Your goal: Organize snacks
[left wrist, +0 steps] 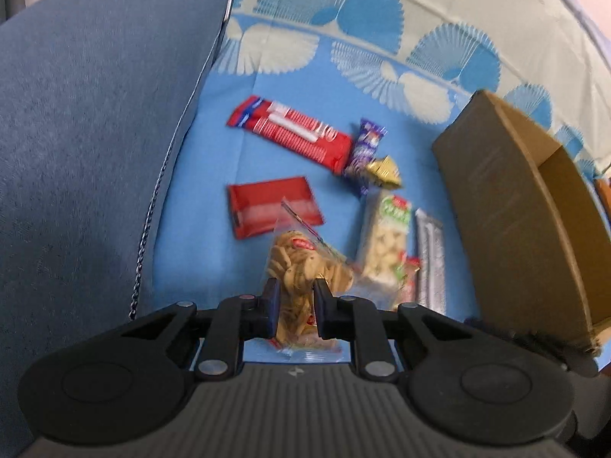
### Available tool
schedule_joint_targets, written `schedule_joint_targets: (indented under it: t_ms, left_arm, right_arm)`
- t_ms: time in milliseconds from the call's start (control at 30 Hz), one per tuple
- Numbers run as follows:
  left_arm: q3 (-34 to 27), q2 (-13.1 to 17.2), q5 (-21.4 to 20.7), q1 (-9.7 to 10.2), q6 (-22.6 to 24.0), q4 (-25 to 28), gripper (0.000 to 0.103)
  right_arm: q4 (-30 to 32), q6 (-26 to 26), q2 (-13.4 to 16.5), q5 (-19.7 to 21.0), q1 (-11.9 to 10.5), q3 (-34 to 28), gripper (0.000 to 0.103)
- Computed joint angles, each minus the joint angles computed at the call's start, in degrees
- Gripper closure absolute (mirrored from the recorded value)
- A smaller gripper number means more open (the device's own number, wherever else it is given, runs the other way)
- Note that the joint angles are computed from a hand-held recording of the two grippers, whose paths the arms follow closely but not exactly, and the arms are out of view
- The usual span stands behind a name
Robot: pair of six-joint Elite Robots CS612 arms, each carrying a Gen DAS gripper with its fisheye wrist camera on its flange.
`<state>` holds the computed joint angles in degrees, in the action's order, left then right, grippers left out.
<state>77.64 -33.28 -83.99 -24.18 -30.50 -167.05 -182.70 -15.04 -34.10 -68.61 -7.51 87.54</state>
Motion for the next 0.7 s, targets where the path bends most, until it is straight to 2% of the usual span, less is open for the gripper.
schedule_joint_targets:
  t_ms: [33,100,200,267,333,400,500,600,633,700]
  left_arm:
    - [-0.32,0.15,-0.39,0.10,-0.26,0.85,0.082]
    - [-0.62,0.37,-1.05,0.24,-0.59,1.06,0.082]
    - [-1.12,0.70,-1.41,0.20,-0.13,0.61,0.079]
    - [-1.43,0.85,-1.27,0.16,0.23,1.00,0.075]
    - [-1.52,0.89,-1.37,0.20,0.04,1.10,0.072]
    - [-1.52,0.92,-1.27,0.21,-0.14,1.04,0.057]
    - [-1.65,0.94,-0.80,0.16,0.35,1.41,0.046]
    - [-1.81,1.00,-0.62,0.18,0.24,2.03,0.043]
    - [-1.83,1.02,-0.70,0.22,0.14,2.00,0.043]
    - [-1.80,1.02,-0.78,0.25,-0.05,1.66,0.043]
  right_arm:
    - [-0.45,0.58,0.47,0.07,0.16,-0.51,0.061]
    - [-1.14,2.15,1.47,0.07,0.51,-1.74,0.054]
    - [-2.23,4.63,2.75,-3.71,1.40,-3.60,0.053]
    - [-1.68,6.55,3.56,-7.62,2.05,-4.98,0.053]
    - [-0.57,8.21,4.16,-8.34,2.25,-6.03,0.052]
    - [0.23,9.96,4.59,-8.17,2.25,-6.82,0.049]
    - [0.93,10.74,5.33,-8.96,2.48,-8.19,0.047]
    - [0.95,8.74,5.68,-11.01,2.99,-8.67,0.051]
    - [0.32,7.86,5.72,-11.29,3.07,-8.50,0.061]
    - [-0.02,7.11,5.61,-10.70,2.97,-8.28,0.070]
